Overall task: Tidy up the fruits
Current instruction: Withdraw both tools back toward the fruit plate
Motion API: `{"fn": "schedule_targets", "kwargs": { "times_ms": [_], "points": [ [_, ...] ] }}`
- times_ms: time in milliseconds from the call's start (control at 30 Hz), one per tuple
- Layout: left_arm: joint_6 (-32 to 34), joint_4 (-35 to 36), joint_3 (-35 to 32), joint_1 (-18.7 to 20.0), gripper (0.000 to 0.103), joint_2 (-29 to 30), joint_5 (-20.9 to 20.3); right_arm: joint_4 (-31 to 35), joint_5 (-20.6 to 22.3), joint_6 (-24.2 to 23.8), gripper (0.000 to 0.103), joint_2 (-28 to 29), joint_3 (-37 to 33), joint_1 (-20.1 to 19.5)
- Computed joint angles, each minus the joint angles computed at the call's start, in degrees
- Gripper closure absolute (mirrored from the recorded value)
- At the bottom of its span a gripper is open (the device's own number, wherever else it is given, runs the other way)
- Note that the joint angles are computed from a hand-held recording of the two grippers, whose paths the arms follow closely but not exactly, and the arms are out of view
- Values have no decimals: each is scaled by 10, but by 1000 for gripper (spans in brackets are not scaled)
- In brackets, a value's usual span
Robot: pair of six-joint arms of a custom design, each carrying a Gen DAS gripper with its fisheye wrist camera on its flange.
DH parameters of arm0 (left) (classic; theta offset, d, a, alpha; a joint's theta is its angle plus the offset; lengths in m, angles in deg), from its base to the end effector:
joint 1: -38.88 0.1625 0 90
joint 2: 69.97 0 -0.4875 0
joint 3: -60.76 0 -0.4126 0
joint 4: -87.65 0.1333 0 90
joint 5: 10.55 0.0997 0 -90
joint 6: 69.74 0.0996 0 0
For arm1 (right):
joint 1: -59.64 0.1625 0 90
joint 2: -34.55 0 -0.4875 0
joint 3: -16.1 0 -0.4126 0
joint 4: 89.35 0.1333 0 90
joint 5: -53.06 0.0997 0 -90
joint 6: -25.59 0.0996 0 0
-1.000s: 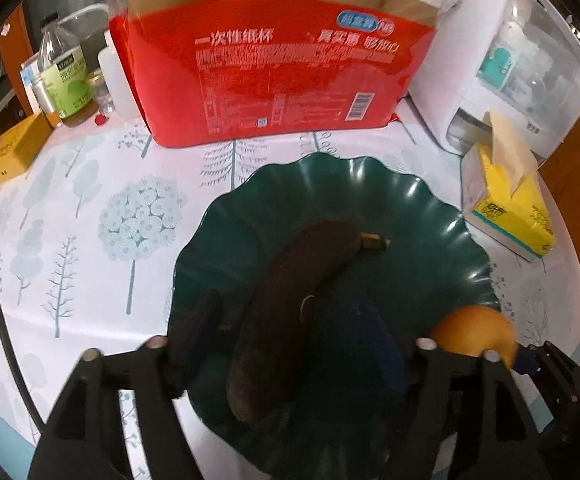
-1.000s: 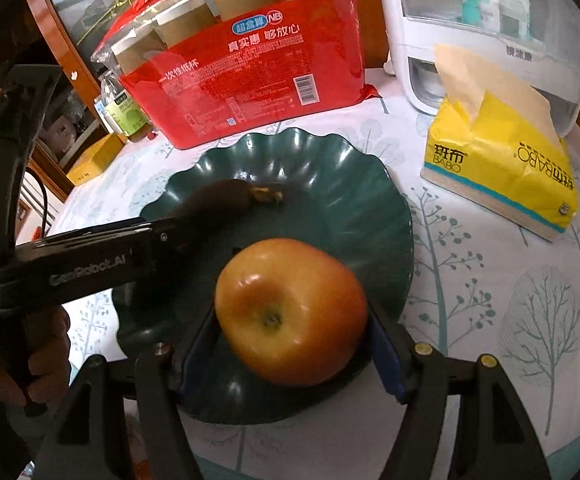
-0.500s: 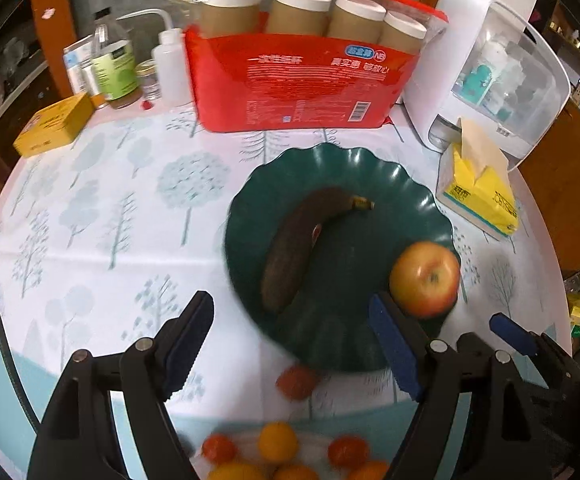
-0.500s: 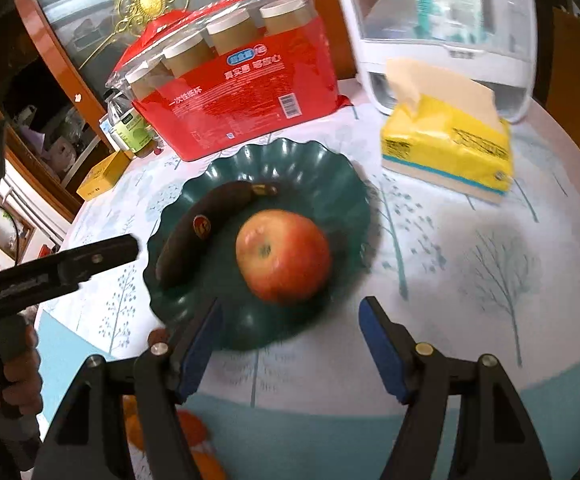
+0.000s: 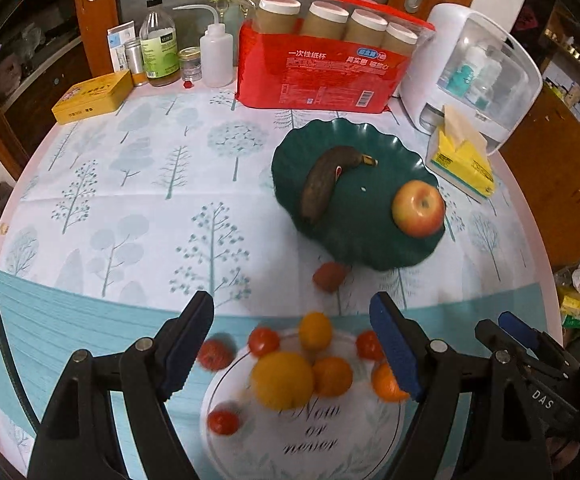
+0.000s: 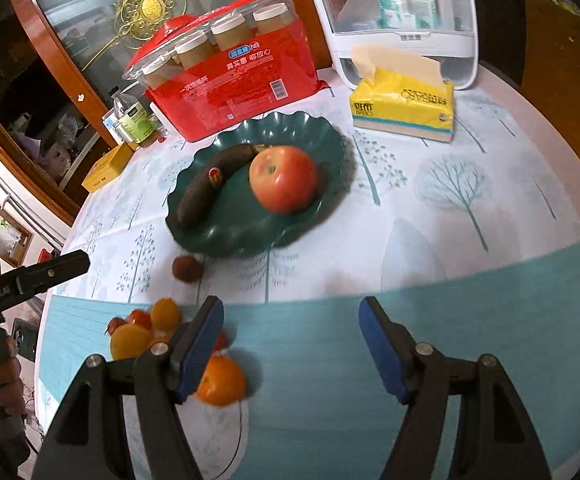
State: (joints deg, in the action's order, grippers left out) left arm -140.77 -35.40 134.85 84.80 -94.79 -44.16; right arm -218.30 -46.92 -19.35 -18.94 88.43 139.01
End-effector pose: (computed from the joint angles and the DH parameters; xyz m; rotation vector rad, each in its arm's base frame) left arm -0.3956 -0.7194 -0.0263 -0.3577 2.2318 -0.8473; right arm -0.0350 -0.8154 0.3633 0.7865 -2.6953 0.3261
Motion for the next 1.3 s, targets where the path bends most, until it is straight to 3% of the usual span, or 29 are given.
{"fn": "schedule_targets", "kwargs": {
  "times_ms": [267,533,867,1100,1300],
  "points": [
    [23,-54,97,-32,24,-43,-10,-66,-10,17,32,-69,111,-2],
    [39,-87,184,-53,24,-86,-46,-135,-18,76,32,-132,228,-8],
    [98,-149,263,-55,24,-120,-87,-194,-31,150,32,-175,325,-15],
    [139,-167,269,-43,25,-118,-115,-234,-52,154,32,-178,355,-8],
    [171,-190,258,-25,30,-105,-137,-285,-71,118,32,-163,361,1]
  ]
}}
